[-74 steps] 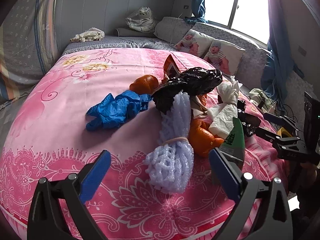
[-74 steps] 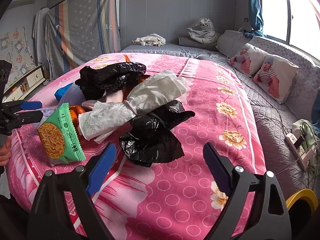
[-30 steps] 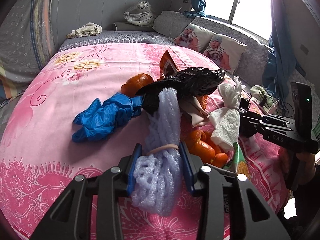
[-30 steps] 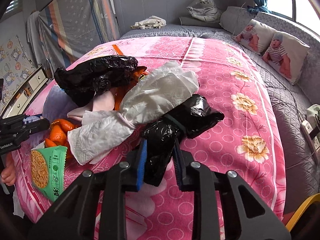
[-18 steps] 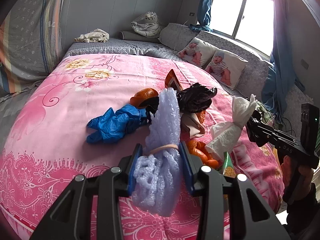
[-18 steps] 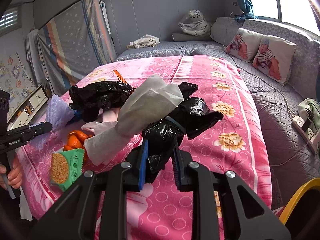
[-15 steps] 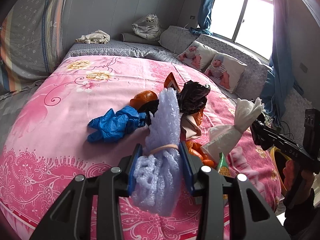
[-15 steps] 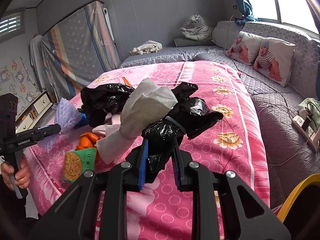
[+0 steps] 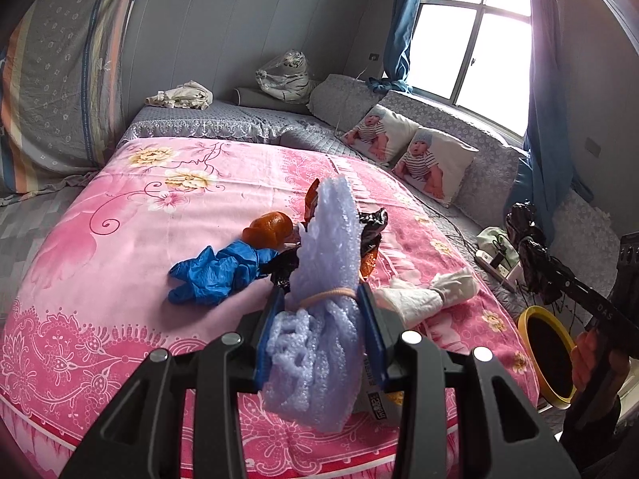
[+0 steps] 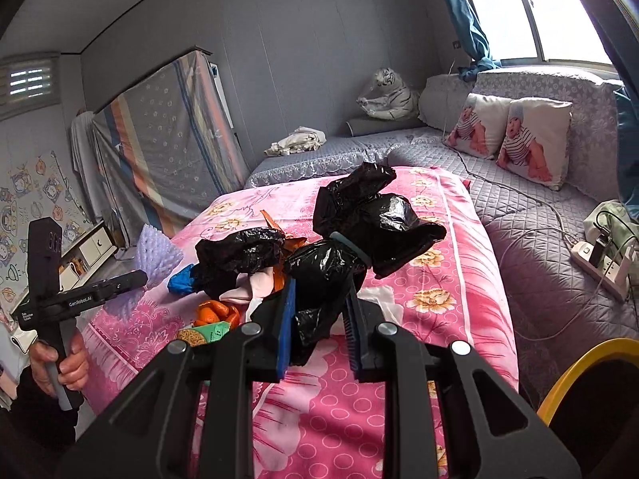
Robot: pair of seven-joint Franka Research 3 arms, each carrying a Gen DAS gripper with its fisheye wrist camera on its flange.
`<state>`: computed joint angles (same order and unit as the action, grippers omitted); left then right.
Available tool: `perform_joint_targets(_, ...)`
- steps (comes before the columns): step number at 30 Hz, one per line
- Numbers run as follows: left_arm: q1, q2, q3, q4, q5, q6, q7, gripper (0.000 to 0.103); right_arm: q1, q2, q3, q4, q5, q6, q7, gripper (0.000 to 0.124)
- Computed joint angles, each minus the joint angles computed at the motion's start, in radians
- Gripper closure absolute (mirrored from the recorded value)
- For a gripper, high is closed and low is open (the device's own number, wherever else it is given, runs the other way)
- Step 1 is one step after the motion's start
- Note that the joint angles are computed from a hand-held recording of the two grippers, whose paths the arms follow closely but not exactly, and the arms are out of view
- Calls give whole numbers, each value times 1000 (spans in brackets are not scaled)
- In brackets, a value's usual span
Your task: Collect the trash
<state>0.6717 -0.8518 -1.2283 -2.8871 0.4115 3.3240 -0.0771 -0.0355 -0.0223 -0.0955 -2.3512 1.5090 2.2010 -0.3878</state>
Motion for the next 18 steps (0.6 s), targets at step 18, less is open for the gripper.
perform_joint_targets(18,-7,-2,9,39,23,-12,20,67,-16,-6,-12,-10,-21,-32,10,103)
